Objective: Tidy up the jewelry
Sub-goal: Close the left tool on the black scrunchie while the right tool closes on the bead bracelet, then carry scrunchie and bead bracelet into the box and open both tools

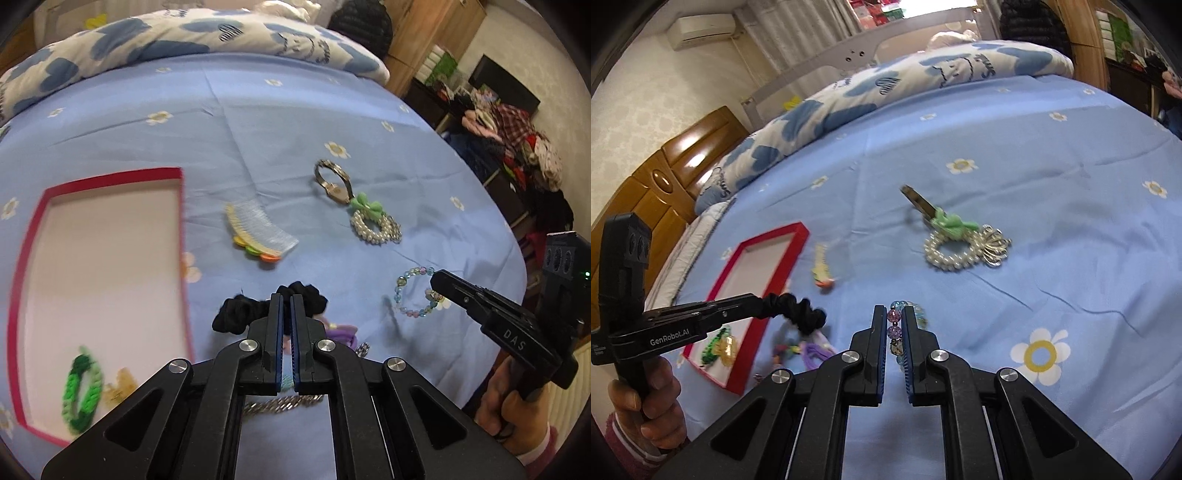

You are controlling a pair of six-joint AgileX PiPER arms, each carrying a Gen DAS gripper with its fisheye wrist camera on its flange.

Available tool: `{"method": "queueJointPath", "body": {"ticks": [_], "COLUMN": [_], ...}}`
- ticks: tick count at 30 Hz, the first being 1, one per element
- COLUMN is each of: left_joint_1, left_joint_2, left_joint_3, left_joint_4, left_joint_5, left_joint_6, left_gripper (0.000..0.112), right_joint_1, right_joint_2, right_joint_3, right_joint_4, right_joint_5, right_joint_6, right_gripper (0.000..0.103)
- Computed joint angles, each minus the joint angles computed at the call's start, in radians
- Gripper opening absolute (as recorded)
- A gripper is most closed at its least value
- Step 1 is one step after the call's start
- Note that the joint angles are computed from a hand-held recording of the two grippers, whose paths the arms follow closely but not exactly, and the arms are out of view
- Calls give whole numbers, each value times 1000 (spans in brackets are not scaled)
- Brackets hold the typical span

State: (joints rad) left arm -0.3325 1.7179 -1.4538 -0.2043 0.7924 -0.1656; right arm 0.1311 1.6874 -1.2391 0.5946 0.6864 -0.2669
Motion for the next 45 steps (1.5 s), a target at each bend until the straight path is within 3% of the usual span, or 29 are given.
{"method": "queueJointPath", "body": {"ticks": [10,21,37,45], "left_joint_1": [122,268,455,504], "left_joint_2": [-180,-282,-303,-241], "left_joint_3": [158,274,335,364], "left_joint_4": [-24,-51,-114,-150], "left_joint_5": [-31,-51,-56,-73], "left_joint_6": [-3,34,125,163], "left_gripper": [2,2,2,2], "right_joint_1": [62,212,379,418], "right_joint_2": [14,99,331,450], "right_joint_3": [-59,-208,-515,-635], "right_joint_4": [60,97,104,121], "right_joint_5": [28,49,122,165], "right_joint_6": [-6,6,65,88], "right_gripper": [7,7,7,7]}}
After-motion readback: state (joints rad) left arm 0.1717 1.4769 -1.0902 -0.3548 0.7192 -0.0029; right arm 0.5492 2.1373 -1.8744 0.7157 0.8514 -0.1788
